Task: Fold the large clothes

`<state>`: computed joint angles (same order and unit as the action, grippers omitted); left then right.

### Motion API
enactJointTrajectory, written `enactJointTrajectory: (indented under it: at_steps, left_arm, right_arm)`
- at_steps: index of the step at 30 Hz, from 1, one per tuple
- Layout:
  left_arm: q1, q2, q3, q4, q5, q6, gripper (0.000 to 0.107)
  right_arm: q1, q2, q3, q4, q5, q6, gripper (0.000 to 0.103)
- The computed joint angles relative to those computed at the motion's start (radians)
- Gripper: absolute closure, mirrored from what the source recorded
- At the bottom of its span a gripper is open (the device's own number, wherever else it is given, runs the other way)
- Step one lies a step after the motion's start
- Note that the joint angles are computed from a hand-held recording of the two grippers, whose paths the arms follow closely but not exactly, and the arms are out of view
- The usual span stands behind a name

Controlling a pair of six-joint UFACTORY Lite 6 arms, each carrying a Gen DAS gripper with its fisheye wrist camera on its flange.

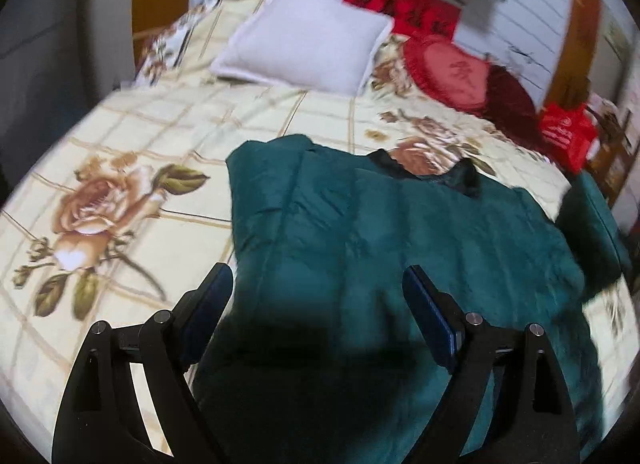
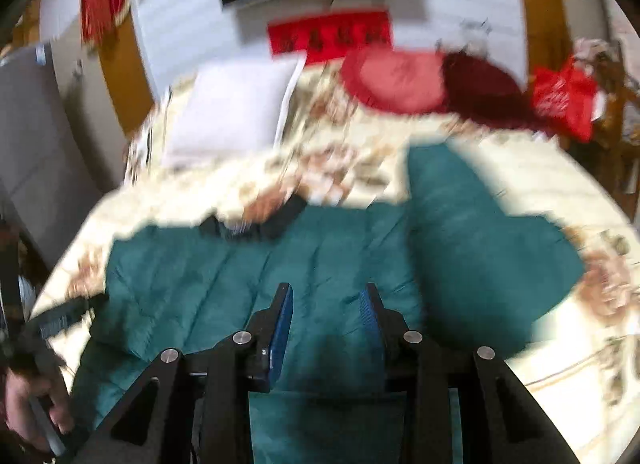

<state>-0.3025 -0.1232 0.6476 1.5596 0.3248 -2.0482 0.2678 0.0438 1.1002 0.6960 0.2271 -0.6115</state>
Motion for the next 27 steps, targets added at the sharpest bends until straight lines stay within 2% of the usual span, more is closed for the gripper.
enactJointTrajectory:
  at_steps: [2, 3, 4, 5, 6, 8, 11, 14, 16, 21, 24, 25, 27]
  left_arm:
    - [-0.064, -0.096, -0.103, 0.001, 0.037, 0.0, 0.02]
    - [-0.097, -0.135, -0.15, 0.003, 0.058, -0.011, 0.02]
    - [-0.116, -0.156, -0.186, 0.031, 0.067, -0.049, 0.02]
    - [-0.139, -0.178, -0.227, 0.051, 0.08, -0.086, 0.02]
    - [-0.17, -0.17, -0.256, 0.095, 0.11, -0.157, 0.02]
    - [-0.194, -0.125, -0.268, 0.153, 0.14, -0.246, 0.02]
    - [-0.223, -0.062, -0.241, 0.11, 0.19, -0.248, 0.02]
    - [-0.232, -0.046, -0.24, 0.098, 0.2, -0.255, 0.02]
    - [-0.225, -0.065, -0.259, 0.125, 0.203, -0.292, 0.02]
    - [-0.171, -0.096, -0.291, 0.196, 0.158, -0.38, 0.02]
    - [-0.135, -0.099, -0.295, 0.235, 0.116, -0.417, 0.02]
    - [-0.129, -0.1, -0.297, 0.245, 0.11, -0.427, 0.02]
    - [-0.126, -0.101, -0.298, 0.248, 0.107, -0.431, 0.02]
  right_arm:
    - [-0.073, -0.073, -0.003, -0.035, 0.025, 0.005, 0.065]
    - [-0.144, -0.097, 0.005, -0.004, 0.054, -0.055, 0.053]
    - [-0.216, -0.095, 0.027, 0.019, 0.081, -0.104, 0.03]
    - [-0.277, -0.078, 0.054, 0.039, 0.106, -0.136, 0.019]
    - [-0.369, -0.037, 0.098, 0.101, 0.155, -0.195, 0.013]
    - [-0.496, 0.109, 0.231, 0.148, 0.272, -0.213, 0.013]
    - [-0.619, 0.362, 0.448, 0.109, 0.376, -0.129, 0.014]
    - [-0.673, 0.594, 0.653, 0.158, 0.466, -0.114, 0.017]
    - [-0.676, 0.728, 0.783, 0.145, 0.511, -0.068, 0.031]
    - [-0.636, 0.941, 1.015, 0.092, 0.496, 0.002, 0.038]
    - [-0.605, 1.03, 1.119, 0.114, 0.528, -0.018, 0.048]
    - [-0.59, 1.033, 1.115, 0.101, 0.5, -0.017, 0.053]
    - [-0.579, 1.002, 1.049, 0.139, 0.456, -0.065, 0.075]
